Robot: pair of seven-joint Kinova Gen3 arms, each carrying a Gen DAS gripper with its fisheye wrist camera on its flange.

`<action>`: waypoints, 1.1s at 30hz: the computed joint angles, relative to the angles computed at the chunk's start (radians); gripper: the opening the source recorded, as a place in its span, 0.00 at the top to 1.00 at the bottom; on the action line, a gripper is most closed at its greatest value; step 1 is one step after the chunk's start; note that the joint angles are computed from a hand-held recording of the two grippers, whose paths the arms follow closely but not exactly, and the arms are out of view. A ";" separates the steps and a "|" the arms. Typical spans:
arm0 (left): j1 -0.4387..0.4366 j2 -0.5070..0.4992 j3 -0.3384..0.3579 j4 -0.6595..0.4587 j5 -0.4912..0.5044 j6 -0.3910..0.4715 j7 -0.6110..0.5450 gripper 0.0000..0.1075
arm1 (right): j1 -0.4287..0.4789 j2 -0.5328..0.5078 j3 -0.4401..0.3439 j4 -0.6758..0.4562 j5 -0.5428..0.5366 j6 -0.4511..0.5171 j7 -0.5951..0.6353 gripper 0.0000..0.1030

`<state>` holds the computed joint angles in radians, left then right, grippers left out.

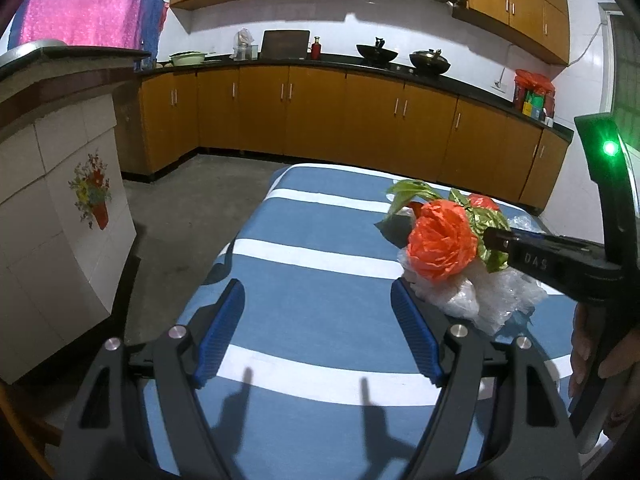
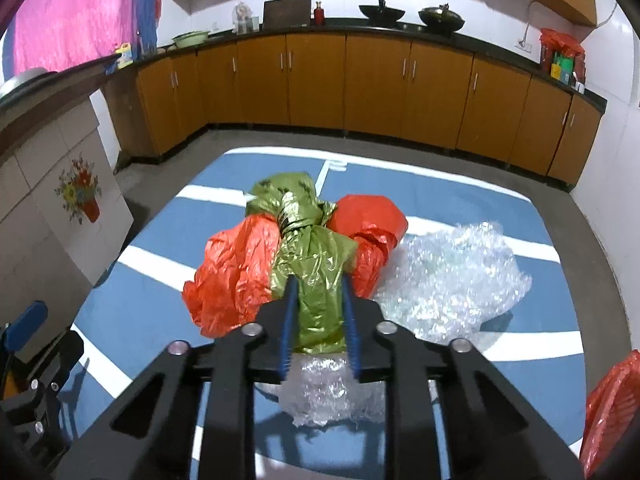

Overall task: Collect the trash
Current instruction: 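Grasp the green bag with the right tool while the left tool approaches the red bundle, then grasp the red bag on the bubble wrap with the left tool while the right tool holds the green bag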

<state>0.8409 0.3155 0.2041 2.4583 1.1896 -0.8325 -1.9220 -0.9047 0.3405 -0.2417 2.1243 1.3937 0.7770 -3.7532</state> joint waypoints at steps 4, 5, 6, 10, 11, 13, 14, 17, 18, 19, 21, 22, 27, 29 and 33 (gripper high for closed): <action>0.005 0.002 0.003 -0.008 0.009 0.001 -0.008 0.31 | 0.009 -0.010 -0.003 0.020 0.024 -0.028 -0.032 0.93; 0.006 0.001 0.003 -0.010 0.011 0.001 -0.010 0.31 | 0.009 -0.014 -0.004 0.026 0.032 -0.028 -0.045 0.94; 0.007 0.000 0.004 -0.011 0.012 0.001 -0.012 0.31 | 0.009 -0.020 -0.007 0.034 0.039 -0.026 -0.058 0.94; 0.006 -0.002 0.007 -0.022 0.017 0.004 -0.029 0.31 | 0.004 -0.052 -0.029 0.074 0.066 0.000 -0.115 0.95; 0.007 -0.002 0.008 -0.024 0.017 0.004 -0.031 0.31 | 0.004 -0.059 -0.035 0.082 0.068 0.007 -0.124 0.95; 0.008 -0.001 0.010 -0.030 0.017 0.007 -0.036 0.31 | 0.000 -0.076 -0.049 0.102 0.073 0.027 -0.151 0.95; 0.007 0.000 0.011 -0.035 0.016 0.011 -0.041 0.31 | -0.003 -0.085 -0.056 0.114 0.074 0.040 -0.164 0.95; 0.007 0.002 0.011 -0.051 0.015 0.019 -0.059 0.31 | -0.008 -0.112 -0.076 0.149 0.083 0.067 -0.215 0.95; 0.007 0.004 0.012 -0.054 0.012 0.021 -0.061 0.31 | -0.009 -0.120 -0.082 0.159 0.084 0.075 -0.229 0.95; 0.007 0.005 0.012 -0.058 0.010 0.023 -0.065 0.31 | -0.010 -0.130 -0.088 0.170 0.085 0.084 -0.246 0.95; 0.006 0.010 0.011 -0.070 0.005 0.028 -0.075 0.31 | -0.013 -0.148 -0.101 0.192 0.088 0.101 -0.275 0.95; 0.005 0.012 0.010 -0.077 0.005 0.031 -0.081 0.31 | -0.015 -0.156 -0.107 0.202 0.090 0.111 -0.292 0.95; -0.010 0.019 0.002 -0.101 -0.014 0.052 -0.087 0.31 | -0.031 -0.193 -0.136 0.253 0.080 0.174 -0.378 0.95; -0.017 0.022 -0.002 -0.117 -0.017 0.065 -0.101 0.31 | -0.035 -0.208 -0.146 0.279 0.075 0.192 -0.412 0.95; -0.029 0.040 -0.011 -0.159 -0.019 0.092 -0.142 0.31 | -0.037 -0.223 -0.158 0.313 0.057 0.207 -0.457 0.95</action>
